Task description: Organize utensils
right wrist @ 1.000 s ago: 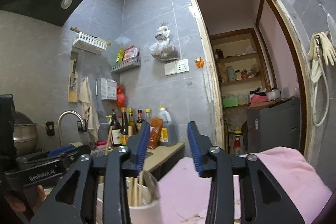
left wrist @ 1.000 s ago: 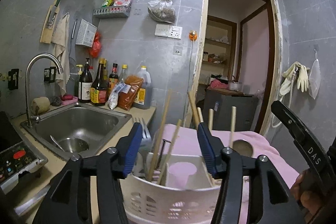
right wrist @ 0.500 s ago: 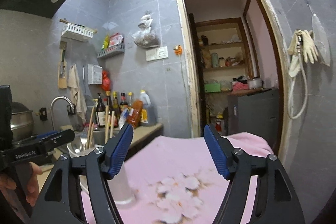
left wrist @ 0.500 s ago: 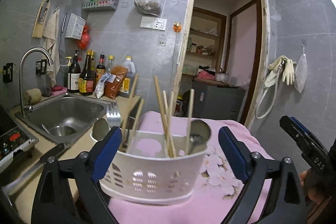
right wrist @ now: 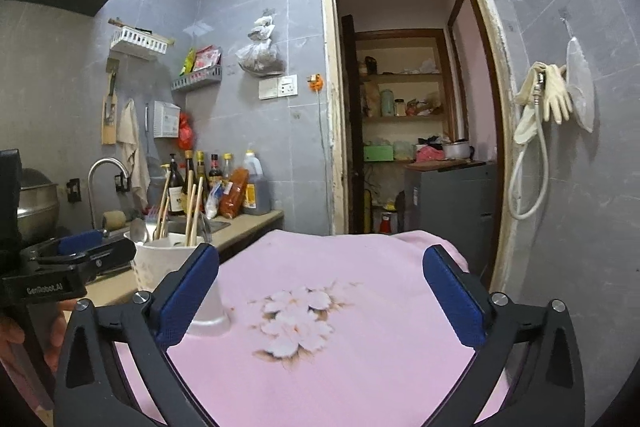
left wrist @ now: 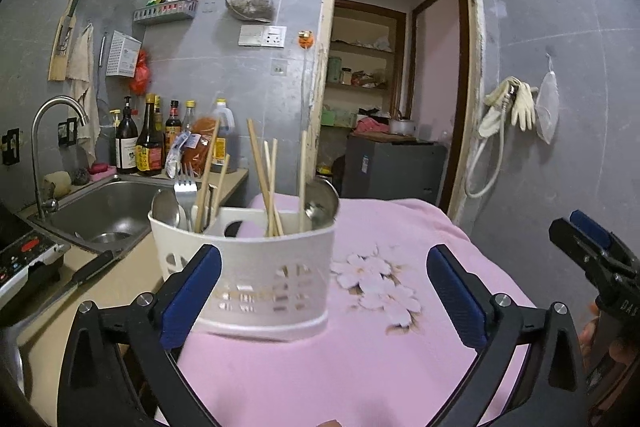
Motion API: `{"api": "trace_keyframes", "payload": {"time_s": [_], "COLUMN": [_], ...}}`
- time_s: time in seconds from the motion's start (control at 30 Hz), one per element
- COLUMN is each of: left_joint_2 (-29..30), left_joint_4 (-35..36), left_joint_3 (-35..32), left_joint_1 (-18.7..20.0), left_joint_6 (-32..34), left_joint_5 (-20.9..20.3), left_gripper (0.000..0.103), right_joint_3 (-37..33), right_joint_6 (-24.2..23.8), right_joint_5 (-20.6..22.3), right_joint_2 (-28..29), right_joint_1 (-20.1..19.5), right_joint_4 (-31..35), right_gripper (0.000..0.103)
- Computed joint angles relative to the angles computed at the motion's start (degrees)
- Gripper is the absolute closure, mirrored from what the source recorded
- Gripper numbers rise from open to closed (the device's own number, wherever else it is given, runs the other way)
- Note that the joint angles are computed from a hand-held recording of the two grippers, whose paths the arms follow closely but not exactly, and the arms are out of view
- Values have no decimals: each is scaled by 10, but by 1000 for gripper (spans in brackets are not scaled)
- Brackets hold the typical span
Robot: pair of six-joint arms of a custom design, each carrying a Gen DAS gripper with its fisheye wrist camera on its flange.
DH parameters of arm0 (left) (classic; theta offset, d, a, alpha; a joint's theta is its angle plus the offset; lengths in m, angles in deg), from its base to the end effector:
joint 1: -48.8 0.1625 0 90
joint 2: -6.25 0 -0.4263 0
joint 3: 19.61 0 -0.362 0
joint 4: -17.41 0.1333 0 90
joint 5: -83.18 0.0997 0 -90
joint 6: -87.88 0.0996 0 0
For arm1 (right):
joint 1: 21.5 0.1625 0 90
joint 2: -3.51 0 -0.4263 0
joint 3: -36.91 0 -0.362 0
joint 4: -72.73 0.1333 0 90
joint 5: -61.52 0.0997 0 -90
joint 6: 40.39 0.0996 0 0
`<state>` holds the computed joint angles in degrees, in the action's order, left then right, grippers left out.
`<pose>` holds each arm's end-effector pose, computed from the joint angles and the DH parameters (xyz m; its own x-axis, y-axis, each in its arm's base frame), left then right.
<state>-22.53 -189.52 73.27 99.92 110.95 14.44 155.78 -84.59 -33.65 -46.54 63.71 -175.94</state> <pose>-0.2861 -0.6248 0.0655 -0.6857 0.5156 -0.5138 0.7043 0.2916 -0.6473 0.0818 -0.5126 0.2512 -0.7063 0.1222 0.6973 -0.6865 0.1225 -0.7167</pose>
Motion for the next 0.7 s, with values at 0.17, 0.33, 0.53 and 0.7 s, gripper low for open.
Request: {"api": "trace_keyframes", "payload": {"time_s": [0.17,0.33,0.53,0.7], "left_joint_2": [-2,-3,-3,1], "left_joint_4": [-36,-69,-80,-85], "left_joint_3": [35,61,76,78], "left_joint_1": [-7,-10,-9,-9], "left_joint_6": [-4,-8,-12,-10], "left_joint_5": [12,25,32,31], "left_gripper": [2,2,2,2], "right_joint_3": [24,44,57,60], "right_joint_6": [-7,1,-4,-9], "right_joint_5": [-18,-30,-43,-51], "right_joint_2": [-1,5,17,25], "right_joint_1": [1,-4,-10,-13], "right_joint_4": [-33,-70,-101,-115], "right_gripper": [0,0,0,0]}}
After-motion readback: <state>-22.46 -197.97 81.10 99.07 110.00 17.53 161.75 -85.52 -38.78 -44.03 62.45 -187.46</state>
